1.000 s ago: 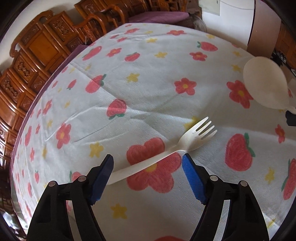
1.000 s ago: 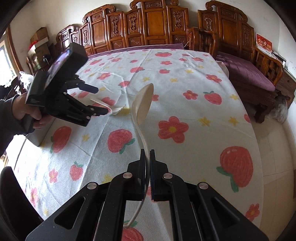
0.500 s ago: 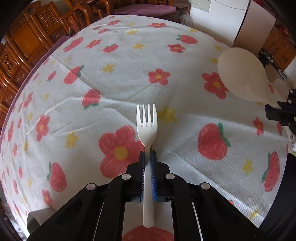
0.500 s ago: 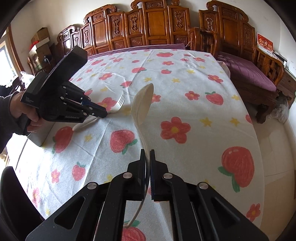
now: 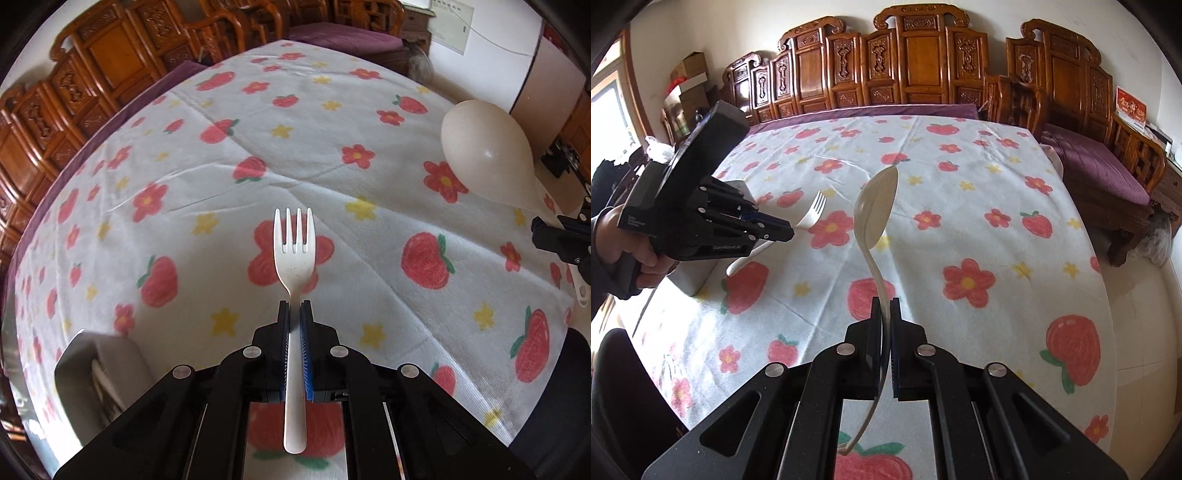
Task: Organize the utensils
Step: 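Carry the white fork over the tray and lower it in with the left tool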
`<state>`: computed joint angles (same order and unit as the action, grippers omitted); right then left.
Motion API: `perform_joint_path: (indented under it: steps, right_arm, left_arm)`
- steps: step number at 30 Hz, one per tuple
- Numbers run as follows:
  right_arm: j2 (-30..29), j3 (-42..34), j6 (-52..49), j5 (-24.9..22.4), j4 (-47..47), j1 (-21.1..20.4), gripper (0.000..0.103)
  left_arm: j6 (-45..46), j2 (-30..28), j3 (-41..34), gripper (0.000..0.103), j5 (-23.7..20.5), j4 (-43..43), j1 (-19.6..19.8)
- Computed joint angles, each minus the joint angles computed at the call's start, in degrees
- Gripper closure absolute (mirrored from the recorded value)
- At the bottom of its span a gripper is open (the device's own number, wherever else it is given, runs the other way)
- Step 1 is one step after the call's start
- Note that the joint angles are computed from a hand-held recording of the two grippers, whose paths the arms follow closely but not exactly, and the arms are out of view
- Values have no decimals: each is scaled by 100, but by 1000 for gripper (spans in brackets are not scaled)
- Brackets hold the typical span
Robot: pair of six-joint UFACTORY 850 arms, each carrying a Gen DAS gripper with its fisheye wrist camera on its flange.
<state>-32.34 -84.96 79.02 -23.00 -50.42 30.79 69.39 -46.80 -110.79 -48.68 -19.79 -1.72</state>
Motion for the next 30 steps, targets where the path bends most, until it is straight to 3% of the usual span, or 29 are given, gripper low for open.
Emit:
perform_joint_path:
  steps: [17,30]
  right_arm:
    - [-334,-908,-568,-323,128,465,98]
    - [-906,-1820,-1417,-625,800,699,98]
  left_arm:
    - [277,753,393,97,145,-564,659]
    - [-190,355,-228,97,-36,-739,1120]
